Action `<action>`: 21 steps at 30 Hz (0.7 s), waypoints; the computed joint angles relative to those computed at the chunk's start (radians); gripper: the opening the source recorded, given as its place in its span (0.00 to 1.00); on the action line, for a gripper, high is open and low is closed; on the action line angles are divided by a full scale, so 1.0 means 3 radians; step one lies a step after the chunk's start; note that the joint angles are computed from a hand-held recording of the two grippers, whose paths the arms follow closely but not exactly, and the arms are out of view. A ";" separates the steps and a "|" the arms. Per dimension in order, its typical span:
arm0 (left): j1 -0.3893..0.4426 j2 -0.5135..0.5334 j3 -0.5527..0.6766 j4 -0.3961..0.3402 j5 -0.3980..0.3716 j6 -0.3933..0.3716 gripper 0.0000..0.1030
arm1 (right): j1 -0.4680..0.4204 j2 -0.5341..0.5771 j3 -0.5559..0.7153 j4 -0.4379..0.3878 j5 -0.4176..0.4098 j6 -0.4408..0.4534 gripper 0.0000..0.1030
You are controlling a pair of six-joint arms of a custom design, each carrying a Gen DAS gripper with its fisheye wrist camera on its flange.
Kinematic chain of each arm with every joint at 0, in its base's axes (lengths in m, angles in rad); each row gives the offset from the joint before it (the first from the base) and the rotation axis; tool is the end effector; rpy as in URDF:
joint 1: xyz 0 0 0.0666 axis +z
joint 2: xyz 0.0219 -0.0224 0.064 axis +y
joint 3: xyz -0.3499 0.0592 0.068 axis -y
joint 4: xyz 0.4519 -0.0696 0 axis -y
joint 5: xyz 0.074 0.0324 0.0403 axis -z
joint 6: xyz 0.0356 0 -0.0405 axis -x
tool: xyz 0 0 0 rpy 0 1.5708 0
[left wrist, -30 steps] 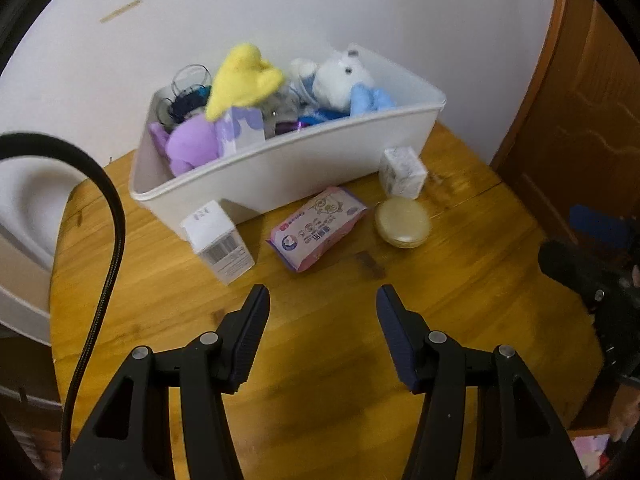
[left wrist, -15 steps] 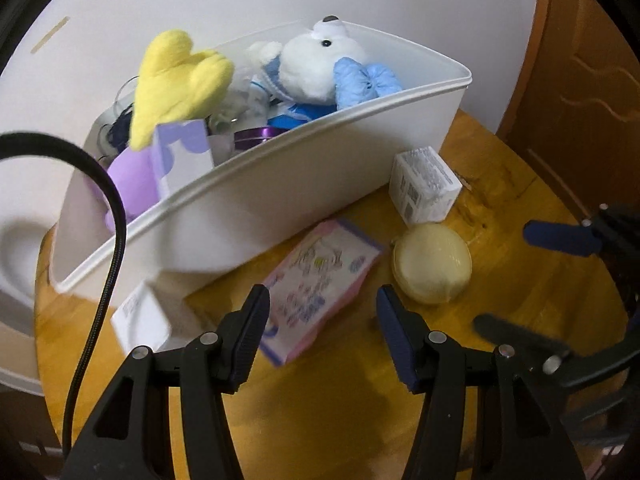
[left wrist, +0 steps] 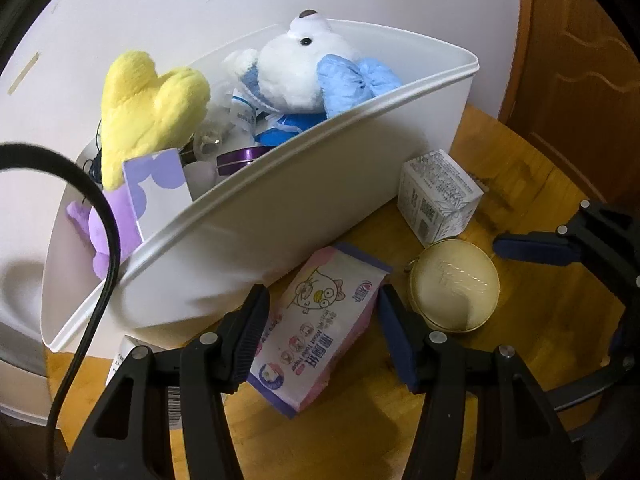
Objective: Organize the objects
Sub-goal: 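Grasp the pink wipes pack with the left gripper while the right gripper reaches for the gold compact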
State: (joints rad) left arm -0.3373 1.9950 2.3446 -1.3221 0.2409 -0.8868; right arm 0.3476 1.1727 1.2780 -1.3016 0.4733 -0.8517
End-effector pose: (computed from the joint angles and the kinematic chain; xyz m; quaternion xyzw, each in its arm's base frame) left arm 0.6703 -0.2445 0.4865 0.5740 0.7561 -0.0311 0.3127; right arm 0.4163 0.1332 0.4286 0.2805 0.9141 -0.0880 0.2794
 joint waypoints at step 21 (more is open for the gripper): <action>0.0097 -0.0512 -0.0790 0.0326 -0.0049 -0.0134 0.47 | 0.0386 -0.0565 -0.0319 -0.0057 0.0107 -0.0768 0.51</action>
State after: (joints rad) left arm -0.3083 1.8413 2.1075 -1.2244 0.2261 -0.9270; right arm 0.4636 1.0032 1.1824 -1.3186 0.5053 -1.0821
